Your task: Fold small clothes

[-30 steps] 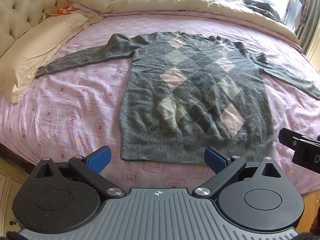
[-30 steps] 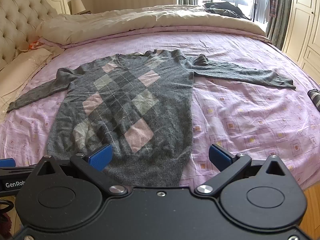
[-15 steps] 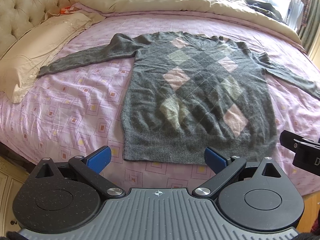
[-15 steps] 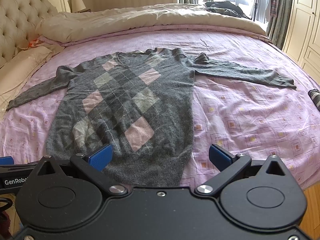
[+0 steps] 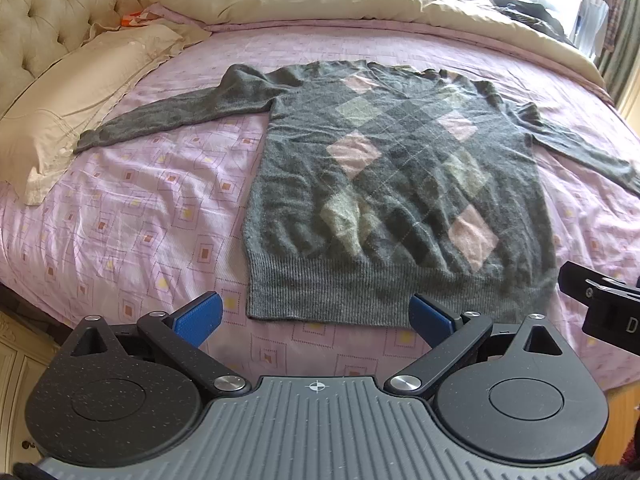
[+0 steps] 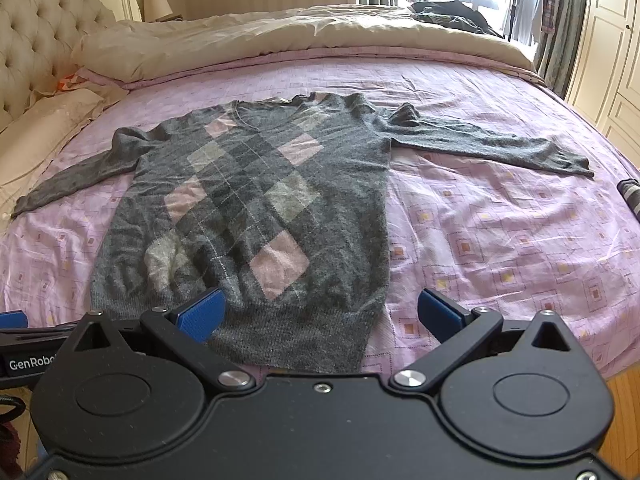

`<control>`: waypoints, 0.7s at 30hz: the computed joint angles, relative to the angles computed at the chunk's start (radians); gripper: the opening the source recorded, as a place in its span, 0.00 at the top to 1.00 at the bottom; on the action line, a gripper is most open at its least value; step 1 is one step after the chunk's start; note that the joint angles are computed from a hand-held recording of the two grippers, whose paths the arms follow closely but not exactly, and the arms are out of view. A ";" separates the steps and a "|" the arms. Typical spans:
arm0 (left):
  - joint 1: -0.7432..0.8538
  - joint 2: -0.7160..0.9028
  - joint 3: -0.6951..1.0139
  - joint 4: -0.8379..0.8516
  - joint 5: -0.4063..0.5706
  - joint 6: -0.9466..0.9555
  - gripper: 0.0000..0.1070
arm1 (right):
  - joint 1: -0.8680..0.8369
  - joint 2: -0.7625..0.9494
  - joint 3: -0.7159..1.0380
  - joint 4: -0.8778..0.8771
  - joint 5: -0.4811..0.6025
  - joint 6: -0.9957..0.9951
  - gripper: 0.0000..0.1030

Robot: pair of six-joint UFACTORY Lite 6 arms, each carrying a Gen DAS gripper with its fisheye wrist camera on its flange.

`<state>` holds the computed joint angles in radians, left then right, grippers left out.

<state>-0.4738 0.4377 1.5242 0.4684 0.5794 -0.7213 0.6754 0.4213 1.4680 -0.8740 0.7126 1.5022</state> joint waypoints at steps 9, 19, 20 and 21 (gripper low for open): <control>-0.006 0.002 0.000 0.010 0.000 -0.012 0.06 | -0.004 0.018 0.024 0.014 0.004 -0.019 0.01; 0.003 0.055 0.077 -0.010 0.016 0.008 0.06 | -0.066 0.056 0.049 0.038 -0.061 -0.049 0.01; 0.004 0.064 0.090 -0.013 0.017 0.011 0.06 | -0.076 0.061 0.054 0.043 -0.074 -0.053 0.01; 0.007 0.072 0.101 -0.016 0.017 0.013 0.06 | -0.083 0.064 0.056 0.044 -0.082 -0.055 0.01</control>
<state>-0.4670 0.5101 1.6251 0.4528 0.5967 -0.7081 0.5925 0.4849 1.5243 -0.8304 0.6305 1.4472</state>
